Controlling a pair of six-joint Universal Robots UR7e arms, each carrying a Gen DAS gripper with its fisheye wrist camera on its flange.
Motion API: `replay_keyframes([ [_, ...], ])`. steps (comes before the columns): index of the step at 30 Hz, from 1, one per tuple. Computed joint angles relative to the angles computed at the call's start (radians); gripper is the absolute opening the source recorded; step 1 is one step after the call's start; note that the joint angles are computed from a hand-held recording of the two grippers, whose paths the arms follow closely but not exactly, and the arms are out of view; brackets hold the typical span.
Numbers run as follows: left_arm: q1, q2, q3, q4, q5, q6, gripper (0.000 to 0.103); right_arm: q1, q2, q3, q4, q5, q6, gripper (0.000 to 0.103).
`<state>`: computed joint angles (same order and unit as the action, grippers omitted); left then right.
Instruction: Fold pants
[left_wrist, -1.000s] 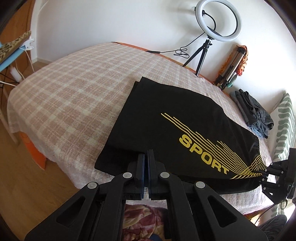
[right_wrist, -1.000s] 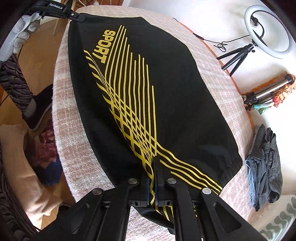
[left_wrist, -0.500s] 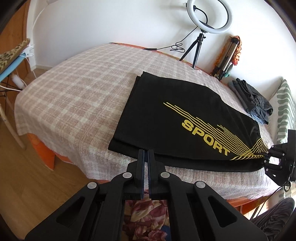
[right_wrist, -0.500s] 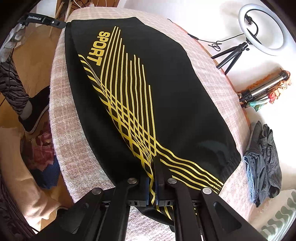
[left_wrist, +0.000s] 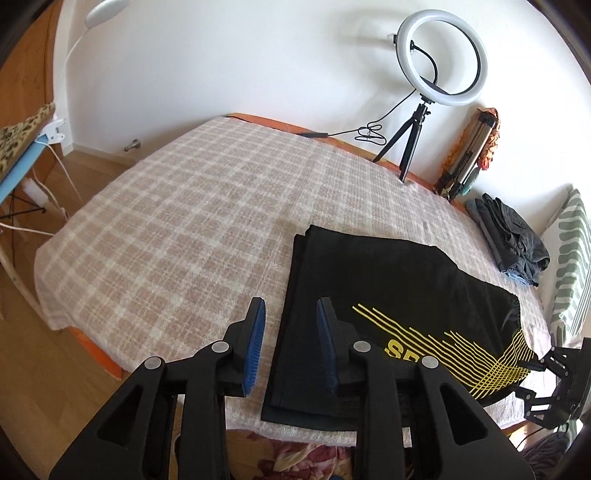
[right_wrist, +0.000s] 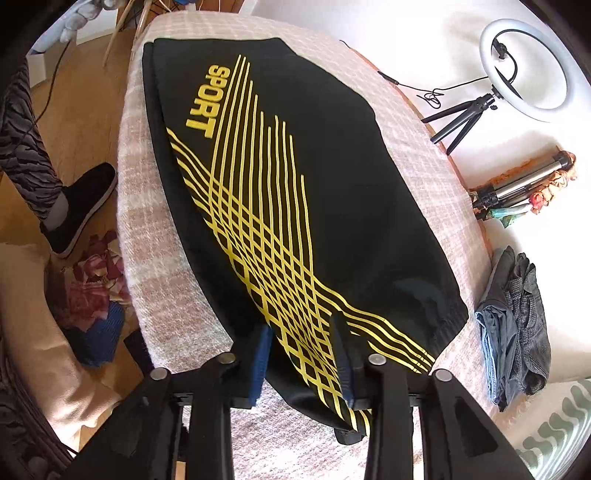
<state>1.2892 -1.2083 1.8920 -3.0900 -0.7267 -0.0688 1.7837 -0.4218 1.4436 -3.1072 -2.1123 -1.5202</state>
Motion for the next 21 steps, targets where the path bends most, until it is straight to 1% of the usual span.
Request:
replay_keyframes([
  [3, 0.013, 0.020, -0.068, 0.017, -0.018, 0.040, 0.027, 0.025, -0.034, 0.007, 0.118, 0.091, 0.146, 0.036],
  [5, 0.028, 0.036, -0.112, 0.043, -0.048, 0.045, 0.027, 0.043, -0.031, -0.007, 0.196, 0.152, 0.224, 0.036],
  [7, 0.041, 0.054, -0.140, 0.043, -0.077, 0.053, 0.027, 0.062, -0.008, -0.033, 0.262, 0.212, 0.278, 0.036],
  [8, 0.049, 0.059, -0.153, 0.064, -0.095, 0.046, 0.027, 0.071, 0.009, -0.051, 0.288, 0.239, 0.303, 0.036],
  [10, 0.068, 0.060, -0.176, 0.132, -0.146, 0.011, 0.027, 0.089, 0.049, -0.095, 0.354, 0.291, 0.344, 0.035],
  [11, 0.076, 0.059, -0.187, 0.173, -0.172, -0.003, 0.027, 0.100, 0.072, -0.111, 0.366, 0.316, 0.357, 0.034],
  [12, 0.081, 0.060, -0.197, 0.201, -0.182, -0.009, 0.027, 0.108, 0.099, -0.134, 0.380, 0.337, 0.370, 0.034],
  [14, 0.082, 0.062, -0.201, 0.215, -0.169, -0.006, 0.027, 0.123, 0.156, -0.194, 0.425, 0.364, 0.402, 0.034],
  [17, 0.095, 0.046, -0.195, 0.223, -0.196, -0.021, 0.027, 0.142, 0.243, -0.291, 0.506, 0.385, 0.442, 0.033],
  [19, 0.102, 0.037, -0.189, 0.235, -0.200, -0.030, 0.027, 0.153, 0.296, -0.351, 0.544, 0.383, 0.447, 0.031],
  [21, 0.106, 0.031, -0.186, 0.245, -0.196, -0.036, 0.027, 0.165, 0.348, -0.409, 0.559, 0.363, 0.454, 0.029],
])
